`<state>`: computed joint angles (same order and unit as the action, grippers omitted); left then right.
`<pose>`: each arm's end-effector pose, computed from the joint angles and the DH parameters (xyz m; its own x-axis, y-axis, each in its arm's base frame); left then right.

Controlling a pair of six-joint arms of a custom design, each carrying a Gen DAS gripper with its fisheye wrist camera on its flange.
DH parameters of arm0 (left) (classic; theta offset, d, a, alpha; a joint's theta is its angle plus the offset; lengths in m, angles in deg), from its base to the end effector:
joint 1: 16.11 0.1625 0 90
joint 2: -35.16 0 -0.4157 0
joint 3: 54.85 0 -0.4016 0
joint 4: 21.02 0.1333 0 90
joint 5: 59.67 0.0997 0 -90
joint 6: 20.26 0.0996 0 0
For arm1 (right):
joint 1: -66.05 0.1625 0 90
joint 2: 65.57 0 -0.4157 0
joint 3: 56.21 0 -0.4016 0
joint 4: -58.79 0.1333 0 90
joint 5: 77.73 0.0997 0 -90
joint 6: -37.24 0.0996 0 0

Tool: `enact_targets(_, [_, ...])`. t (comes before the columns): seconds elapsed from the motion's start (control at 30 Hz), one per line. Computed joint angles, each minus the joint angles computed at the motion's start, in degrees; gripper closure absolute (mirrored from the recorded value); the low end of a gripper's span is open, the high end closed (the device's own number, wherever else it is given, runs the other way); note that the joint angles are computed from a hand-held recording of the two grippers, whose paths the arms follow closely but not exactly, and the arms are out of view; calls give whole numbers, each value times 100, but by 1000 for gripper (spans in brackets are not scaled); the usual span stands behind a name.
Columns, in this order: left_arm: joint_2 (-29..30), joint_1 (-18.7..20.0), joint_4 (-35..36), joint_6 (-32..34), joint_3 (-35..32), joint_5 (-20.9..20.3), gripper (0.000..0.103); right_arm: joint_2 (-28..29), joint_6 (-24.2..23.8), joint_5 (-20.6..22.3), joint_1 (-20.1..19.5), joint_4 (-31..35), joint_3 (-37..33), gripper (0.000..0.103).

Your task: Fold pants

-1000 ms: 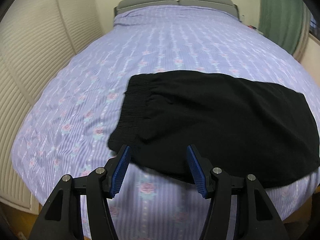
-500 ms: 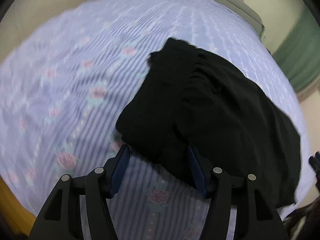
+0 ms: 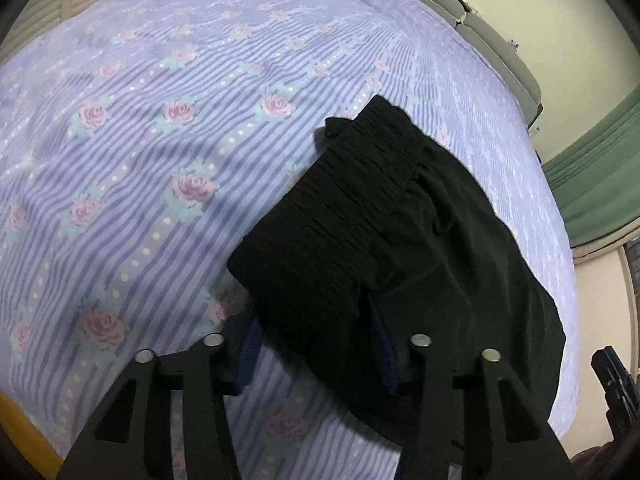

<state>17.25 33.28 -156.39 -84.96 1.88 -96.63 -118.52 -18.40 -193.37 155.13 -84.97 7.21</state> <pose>-0.3684 -0.7568 -0.0095 -0.8051 -0.5442 -0.2361 -0.1900 0.6136 -0.7664 0.0777 -0.7809 0.4243 -0.5157 -0.4252 0.7438 -0.7336 0.6676 -0.1270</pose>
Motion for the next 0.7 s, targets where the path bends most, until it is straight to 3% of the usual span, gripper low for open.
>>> enact_targets(0.17, [19,65,18,-54,-19,-82,59,-34,113,45,38,15,121,51])
enact_targets(0.27, [133,175,-335,224,-111,-262,39,10,319,-14,34,126,90,51])
enact_targets(0.4, [217,85,-80,319,-336,42,69,56,554,3,47,273,-5,51])
enact_targets(0.57, [288,-133,555,357,-603,529,76,28,531,49,28,265,-18,51])
enact_targets(0.7, [500,-386,774,887,-961,1067,78,20,567,31,-33,318,-121,51])
